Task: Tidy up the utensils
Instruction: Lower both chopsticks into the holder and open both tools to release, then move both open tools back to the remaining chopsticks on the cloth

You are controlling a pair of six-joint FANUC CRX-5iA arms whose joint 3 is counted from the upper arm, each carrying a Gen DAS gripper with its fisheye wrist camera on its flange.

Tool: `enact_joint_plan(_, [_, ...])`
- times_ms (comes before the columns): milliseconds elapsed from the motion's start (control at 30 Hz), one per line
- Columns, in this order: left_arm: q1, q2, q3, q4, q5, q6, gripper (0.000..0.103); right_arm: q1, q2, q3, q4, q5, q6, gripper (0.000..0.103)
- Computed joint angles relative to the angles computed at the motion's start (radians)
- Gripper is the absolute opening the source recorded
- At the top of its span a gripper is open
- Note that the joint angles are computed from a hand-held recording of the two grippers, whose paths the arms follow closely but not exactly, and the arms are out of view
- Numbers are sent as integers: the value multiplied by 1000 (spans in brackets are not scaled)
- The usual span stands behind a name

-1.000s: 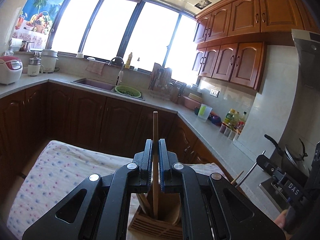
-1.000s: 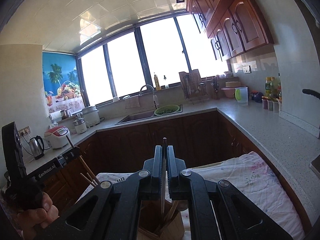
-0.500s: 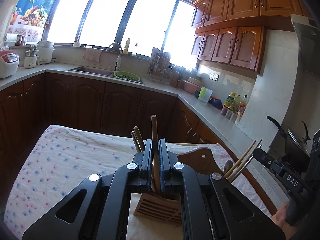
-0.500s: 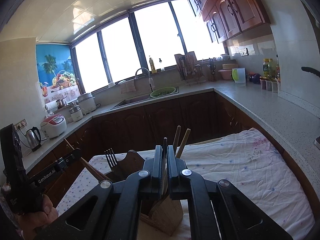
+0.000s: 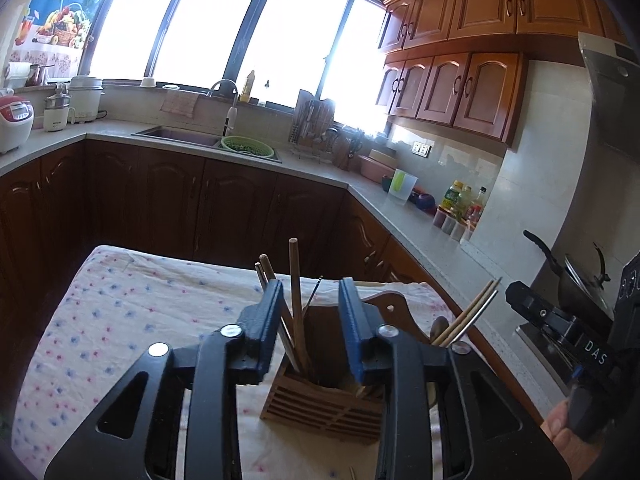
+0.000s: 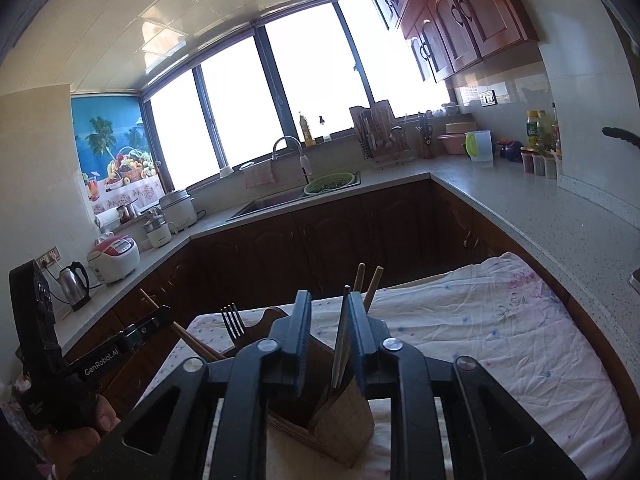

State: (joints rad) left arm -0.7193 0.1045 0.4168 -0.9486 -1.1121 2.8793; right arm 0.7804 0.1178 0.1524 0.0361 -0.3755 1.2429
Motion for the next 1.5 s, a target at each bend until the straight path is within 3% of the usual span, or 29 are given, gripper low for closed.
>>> enact_joint_plan(67, [-42, -1, 11, -46, -37, 14, 57, -2, -28, -30, -8, 37, -3, 70])
enact_joint_plan(200, [-124, -5, 24, -134, -118, 44, 89, -1, -94, -120, 52, 128, -81, 95])
enact_joint_plan(233, [-143, -10, 20, -155, -133, 58, 90, -1, -110, -150, 89, 153, -119, 101])
enact_joint_plan(400, [-214, -35, -4, -202, -200, 111, 97, -3, -190, -284, 247, 229, -285, 102])
enact_joint_plan(667, [-291, -36, -29, -202, -305, 158, 99, -6, -293, -424, 313, 237, -377, 103])
enact_joint_plan(767, [-311, -41, -50, -183, -321, 193, 99, 2, -323, -440, 241, 197, -317, 103])
enact_joint_plan(1133, [-349, -28, -89, -111, -358, 260, 99, 14, -412, -551, 195, 111, -326, 103])
enact_joint_plan(1500, [-337, -8, -114, -9, -343, 290, 99, 15, -440, -600, 141, 55, -316, 103])
